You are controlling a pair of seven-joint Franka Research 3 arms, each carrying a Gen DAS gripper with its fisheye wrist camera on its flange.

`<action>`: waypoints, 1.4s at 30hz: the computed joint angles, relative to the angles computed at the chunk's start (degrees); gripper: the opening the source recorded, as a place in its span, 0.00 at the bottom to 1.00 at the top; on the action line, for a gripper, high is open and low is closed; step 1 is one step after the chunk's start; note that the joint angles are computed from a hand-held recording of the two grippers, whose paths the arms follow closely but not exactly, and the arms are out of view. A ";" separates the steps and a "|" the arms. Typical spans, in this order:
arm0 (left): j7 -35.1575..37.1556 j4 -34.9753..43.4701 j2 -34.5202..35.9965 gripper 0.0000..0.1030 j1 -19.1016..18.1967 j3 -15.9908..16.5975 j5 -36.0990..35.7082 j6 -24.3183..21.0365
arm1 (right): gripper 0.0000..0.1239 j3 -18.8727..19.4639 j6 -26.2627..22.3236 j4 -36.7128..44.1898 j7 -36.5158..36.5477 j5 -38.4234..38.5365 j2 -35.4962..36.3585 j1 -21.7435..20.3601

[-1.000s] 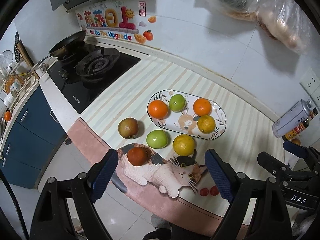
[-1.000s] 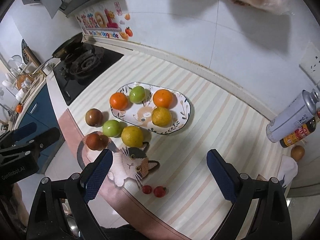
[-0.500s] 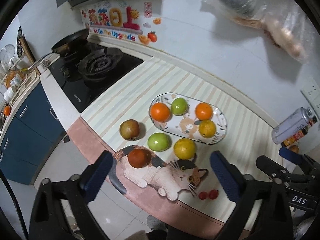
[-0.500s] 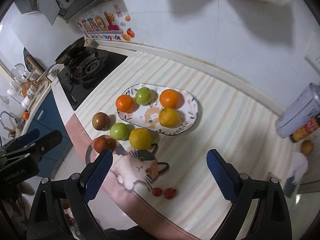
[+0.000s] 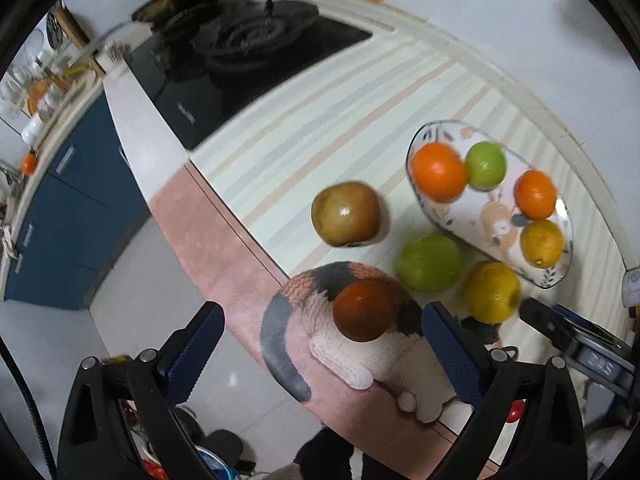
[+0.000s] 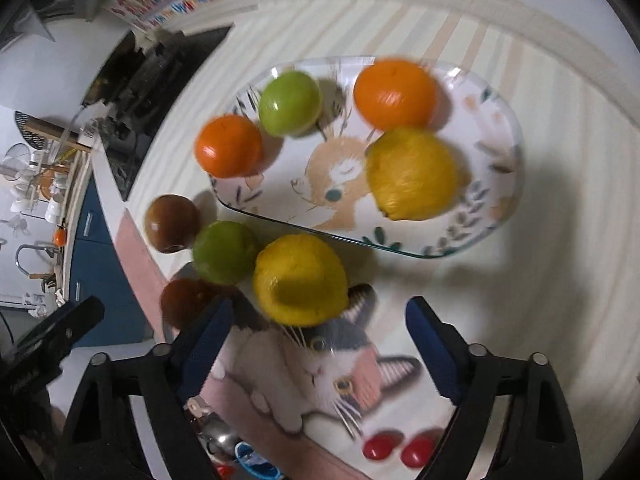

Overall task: Organize fruits
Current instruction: 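Grasp a lemon with the right tool while the left tool grasps a brown fruit, then place the lemon on the plate with the right tool while the left places the brown fruit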

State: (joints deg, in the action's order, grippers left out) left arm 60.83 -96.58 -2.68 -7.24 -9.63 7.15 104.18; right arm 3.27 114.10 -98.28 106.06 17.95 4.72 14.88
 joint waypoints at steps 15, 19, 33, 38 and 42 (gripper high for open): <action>8.46 -0.90 6.84 0.54 0.41 -0.32 -8.64 1.13 | 0.52 0.43 -4.22 0.44 -3.26 -1.98 1.79 1.56; 8.16 -3.44 5.37 0.50 0.61 -0.15 -8.10 3.50 | 0.51 0.34 -5.85 -2.48 -3.66 -1.41 -1.26 1.14; 5.68 -8.60 0.38 0.49 -0.94 -0.68 -9.97 4.84 | 0.53 0.59 -3.16 -3.45 -3.63 -1.24 -0.86 1.33; 5.44 -8.22 -0.89 0.49 -1.82 -0.93 -9.98 5.39 | 0.53 0.24 -1.85 -5.61 -4.84 -0.73 -3.97 0.75; 6.77 -4.08 -0.39 0.49 -2.24 -0.82 -11.40 5.89 | 0.53 -0.66 -1.32 -5.54 -5.42 0.74 -6.55 -0.62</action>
State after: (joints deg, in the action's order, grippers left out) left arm 67.60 -100.66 -3.07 -9.48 -10.45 -4.24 110.07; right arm 2.61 112.77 -103.82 100.64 18.69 -1.83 14.26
